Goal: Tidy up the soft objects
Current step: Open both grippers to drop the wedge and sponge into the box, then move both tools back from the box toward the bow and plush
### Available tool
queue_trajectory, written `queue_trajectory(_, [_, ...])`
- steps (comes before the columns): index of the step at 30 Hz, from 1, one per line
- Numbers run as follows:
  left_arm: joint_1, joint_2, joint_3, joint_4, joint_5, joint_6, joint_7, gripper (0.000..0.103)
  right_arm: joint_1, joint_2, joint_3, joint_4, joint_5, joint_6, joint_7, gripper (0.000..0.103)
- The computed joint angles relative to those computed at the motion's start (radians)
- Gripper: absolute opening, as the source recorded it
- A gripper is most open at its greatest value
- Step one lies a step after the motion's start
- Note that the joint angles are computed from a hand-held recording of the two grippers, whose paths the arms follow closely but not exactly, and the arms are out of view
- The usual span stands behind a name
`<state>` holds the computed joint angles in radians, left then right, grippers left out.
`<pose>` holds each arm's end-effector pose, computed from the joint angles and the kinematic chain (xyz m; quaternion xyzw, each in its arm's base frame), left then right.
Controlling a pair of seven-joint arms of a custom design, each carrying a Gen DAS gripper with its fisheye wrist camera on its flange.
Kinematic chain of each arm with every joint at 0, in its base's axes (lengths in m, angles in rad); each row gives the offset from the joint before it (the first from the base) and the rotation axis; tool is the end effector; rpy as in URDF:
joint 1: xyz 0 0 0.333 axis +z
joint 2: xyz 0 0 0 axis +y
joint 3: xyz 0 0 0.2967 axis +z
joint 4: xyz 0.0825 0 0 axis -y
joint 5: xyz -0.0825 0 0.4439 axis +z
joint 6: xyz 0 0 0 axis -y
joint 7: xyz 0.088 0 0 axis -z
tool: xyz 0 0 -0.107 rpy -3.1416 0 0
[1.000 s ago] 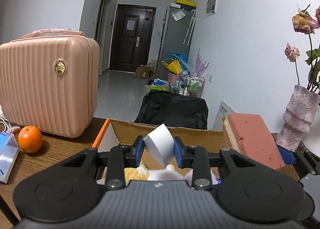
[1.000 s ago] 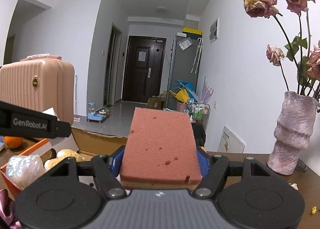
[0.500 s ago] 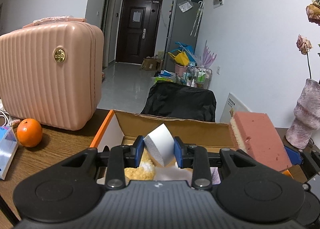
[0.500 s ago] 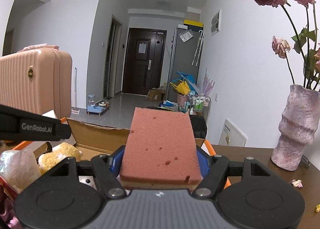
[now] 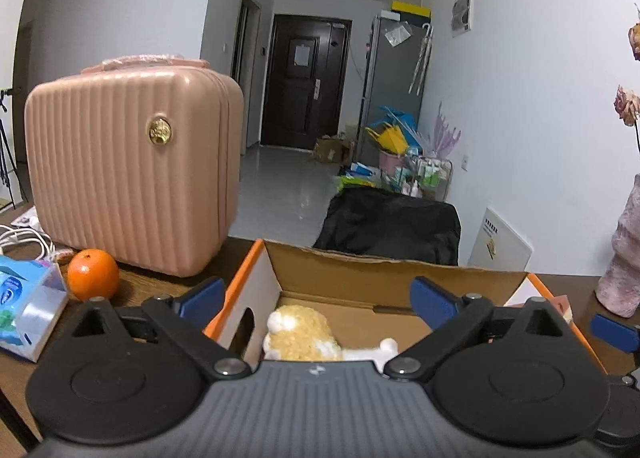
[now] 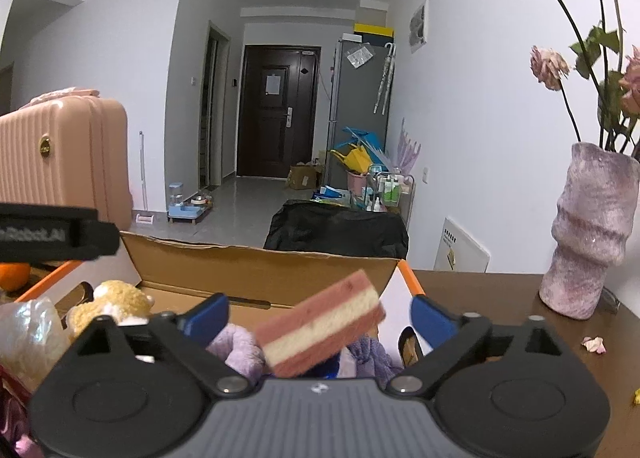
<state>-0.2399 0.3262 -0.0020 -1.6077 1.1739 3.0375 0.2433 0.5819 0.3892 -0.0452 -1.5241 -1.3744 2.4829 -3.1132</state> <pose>0.6977 -0.2445 0.4937 -0.5830 0.5963 -0.4364 0.3379 0.6533 0.3989 0.4593 -0.5485 0.6187 -0.4391 0.3514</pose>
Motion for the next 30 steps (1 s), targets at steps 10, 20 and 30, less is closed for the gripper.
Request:
queue_trajectory(10, [0.006,-0.002,-0.012,-0.002,-0.016,-0.014,0.02,0.103,-0.003,-0.001,0.0,-0.004,0.01,0.004,-0.002,0.103])
queue_trajectory(20, [-0.005,-0.014,0.005,-0.01,0.024,-0.009,-0.013,0.103,-0.005,-0.02,0.002,-0.024,-0.002,0.0,0.033,0.103])
queue_trajectory(30, [0.005,-0.083,0.002,-0.071,0.237,-0.01,-0.195,0.103,-0.013,-0.075,0.022,-0.093,-0.049,0.0,0.094,0.103])
